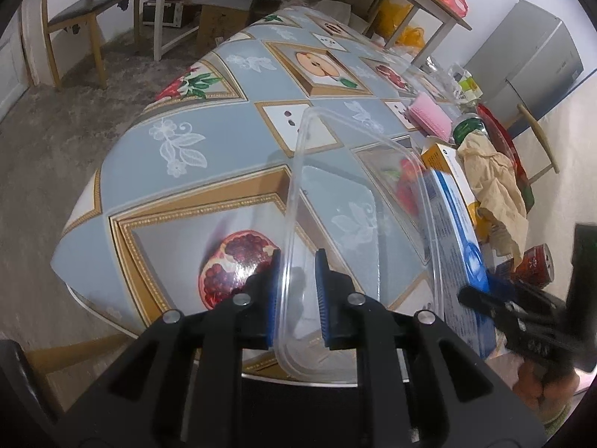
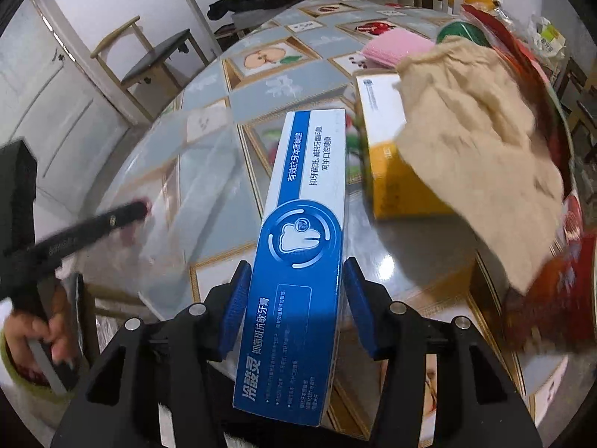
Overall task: Collect trash
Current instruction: 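Grasp the clear plastic container rim with the left tool while the right tool grasps the blue toothpaste box, then lift the container with the left tool while the right tool lifts the toothpaste box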
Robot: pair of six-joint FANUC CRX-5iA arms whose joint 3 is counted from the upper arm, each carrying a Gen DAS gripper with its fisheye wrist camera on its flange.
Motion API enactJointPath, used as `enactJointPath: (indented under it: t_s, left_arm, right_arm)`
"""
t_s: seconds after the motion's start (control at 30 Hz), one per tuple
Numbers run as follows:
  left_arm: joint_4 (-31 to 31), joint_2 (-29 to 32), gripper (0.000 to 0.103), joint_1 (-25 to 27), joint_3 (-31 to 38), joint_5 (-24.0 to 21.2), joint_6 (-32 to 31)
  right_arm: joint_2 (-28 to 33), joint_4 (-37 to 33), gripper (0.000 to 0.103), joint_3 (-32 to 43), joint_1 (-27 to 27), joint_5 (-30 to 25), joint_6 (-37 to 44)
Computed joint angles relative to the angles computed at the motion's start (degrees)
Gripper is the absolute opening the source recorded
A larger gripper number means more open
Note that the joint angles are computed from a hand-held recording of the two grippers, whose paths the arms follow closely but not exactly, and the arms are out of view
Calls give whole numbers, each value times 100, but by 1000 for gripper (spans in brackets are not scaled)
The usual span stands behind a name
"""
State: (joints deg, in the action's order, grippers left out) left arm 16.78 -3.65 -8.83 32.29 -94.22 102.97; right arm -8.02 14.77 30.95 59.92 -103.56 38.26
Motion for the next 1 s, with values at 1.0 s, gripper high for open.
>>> enactJointPath:
  t_s: [1.0]
  left_arm:
    - [-422, 127, 3, -98, 160, 421, 114]
  right_arm:
    - [35, 542, 56, -392, 203, 210, -34]
